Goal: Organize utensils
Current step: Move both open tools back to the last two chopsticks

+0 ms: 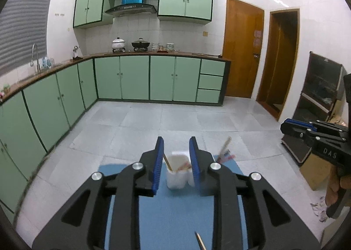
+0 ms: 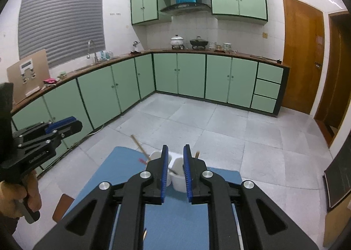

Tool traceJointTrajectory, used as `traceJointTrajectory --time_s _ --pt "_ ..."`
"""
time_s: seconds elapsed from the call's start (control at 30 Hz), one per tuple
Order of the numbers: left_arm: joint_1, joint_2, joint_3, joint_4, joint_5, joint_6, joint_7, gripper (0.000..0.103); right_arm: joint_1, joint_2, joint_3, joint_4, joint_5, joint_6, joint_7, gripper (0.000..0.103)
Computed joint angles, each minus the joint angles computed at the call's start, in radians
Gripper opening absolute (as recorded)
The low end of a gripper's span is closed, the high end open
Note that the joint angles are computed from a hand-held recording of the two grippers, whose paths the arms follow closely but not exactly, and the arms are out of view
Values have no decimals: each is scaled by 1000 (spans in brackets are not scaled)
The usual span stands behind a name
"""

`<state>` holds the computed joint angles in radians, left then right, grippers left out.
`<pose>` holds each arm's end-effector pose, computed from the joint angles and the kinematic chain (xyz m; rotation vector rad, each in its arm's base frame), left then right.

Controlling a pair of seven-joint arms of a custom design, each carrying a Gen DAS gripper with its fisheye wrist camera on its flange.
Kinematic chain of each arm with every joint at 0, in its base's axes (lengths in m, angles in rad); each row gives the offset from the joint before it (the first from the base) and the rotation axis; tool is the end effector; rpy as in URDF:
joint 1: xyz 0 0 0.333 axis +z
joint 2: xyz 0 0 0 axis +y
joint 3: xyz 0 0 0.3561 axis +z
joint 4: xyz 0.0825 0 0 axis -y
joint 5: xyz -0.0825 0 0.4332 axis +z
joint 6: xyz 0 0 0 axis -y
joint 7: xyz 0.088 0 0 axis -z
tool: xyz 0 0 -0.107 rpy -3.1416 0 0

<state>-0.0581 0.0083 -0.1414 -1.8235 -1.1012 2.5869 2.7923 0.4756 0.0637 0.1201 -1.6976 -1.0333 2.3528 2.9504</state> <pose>0.6503 -0.1143 0.6290 -1.0419 2.1558 -1.3782 0.5709 0.3694 0.6492 -1.3861 1.7773 -0.9743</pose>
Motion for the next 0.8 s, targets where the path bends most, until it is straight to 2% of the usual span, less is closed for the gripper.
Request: traceJointTrajectory --time_s 0.1,0.23,0.3,0.43,0.57,0.67,0.8 --pt "6 -75 20 -114 -92 -5 101 29 22 -66 30 -115 -74 -4 107 14" --pt "-5 -189 76 -320 -224 -23 244 31 47 -110 93 -248 -171 -43 259 15" --pt "-8 -227 100 -411 -270 -20 286 31 70 -112 126 -307 -214 -74 359 17" --pt "-11 -292 123 -589 -406 41 438 31 134 -55 164 -377 -259 -127 533 19" --pt "4 -316 122 -715 -506 77 591 31 212 44 159 -394 -274 -147 716 19" --pt "30 -314 120 -758 -522 76 607 31 273 149 139 -355 -278 -165 797 19" --pt "52 -312 112 -785 -536 75 607 31 334 234 97 -293 -273 -169 830 19"
